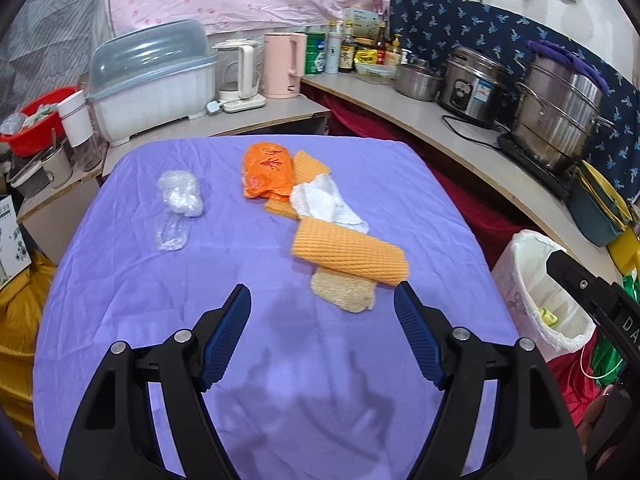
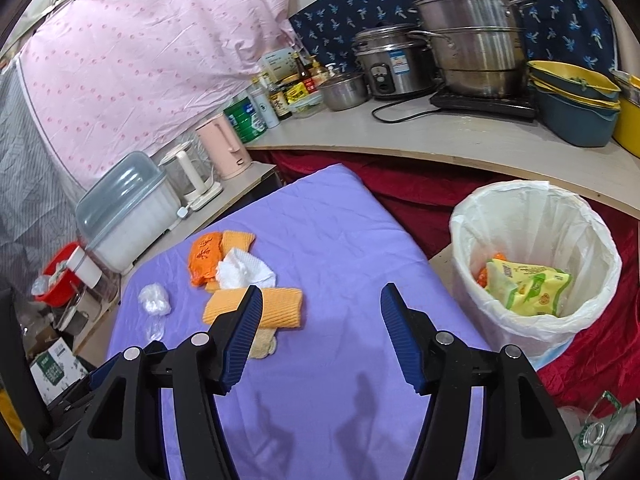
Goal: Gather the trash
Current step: 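Move both open tools back over the remaining trash on the table, then grasp the white paper towel with the right gripper while the left grasps the clear plastic bag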
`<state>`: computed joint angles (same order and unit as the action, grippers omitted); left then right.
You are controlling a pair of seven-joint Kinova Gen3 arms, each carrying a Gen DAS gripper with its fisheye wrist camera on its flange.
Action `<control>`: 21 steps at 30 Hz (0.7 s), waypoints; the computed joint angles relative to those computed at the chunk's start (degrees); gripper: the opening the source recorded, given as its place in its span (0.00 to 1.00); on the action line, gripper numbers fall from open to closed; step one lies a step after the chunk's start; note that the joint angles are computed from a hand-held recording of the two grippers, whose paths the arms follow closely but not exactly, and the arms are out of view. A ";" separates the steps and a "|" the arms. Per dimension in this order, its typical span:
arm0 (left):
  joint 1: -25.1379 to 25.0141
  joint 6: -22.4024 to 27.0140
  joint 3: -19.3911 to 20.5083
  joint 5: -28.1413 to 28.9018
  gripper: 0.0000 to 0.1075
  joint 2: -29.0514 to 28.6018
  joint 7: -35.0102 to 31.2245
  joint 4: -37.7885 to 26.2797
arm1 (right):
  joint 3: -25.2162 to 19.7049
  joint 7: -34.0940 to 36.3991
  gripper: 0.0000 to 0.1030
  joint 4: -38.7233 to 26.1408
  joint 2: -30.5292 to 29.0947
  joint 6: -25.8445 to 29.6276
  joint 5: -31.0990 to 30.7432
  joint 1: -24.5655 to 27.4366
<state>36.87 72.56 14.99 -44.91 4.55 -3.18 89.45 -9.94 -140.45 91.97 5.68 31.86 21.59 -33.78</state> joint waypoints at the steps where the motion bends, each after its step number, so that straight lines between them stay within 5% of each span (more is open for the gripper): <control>1: -0.38 -0.27 -0.32 0.36 0.65 -0.64 0.13 0.83 | -0.24 0.08 0.58 -0.60 0.57 0.30 0.18 -0.38; 21: -16.84 -8.62 -2.74 6.32 0.67 -7.75 -5.13 11.54 | 1.82 10.95 0.58 -17.79 15.98 5.67 -5.84 -8.67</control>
<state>20.04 63.94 12.25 -38.60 -3.20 -8.31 100.99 -8.12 -129.51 74.18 21.66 37.52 15.75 -42.45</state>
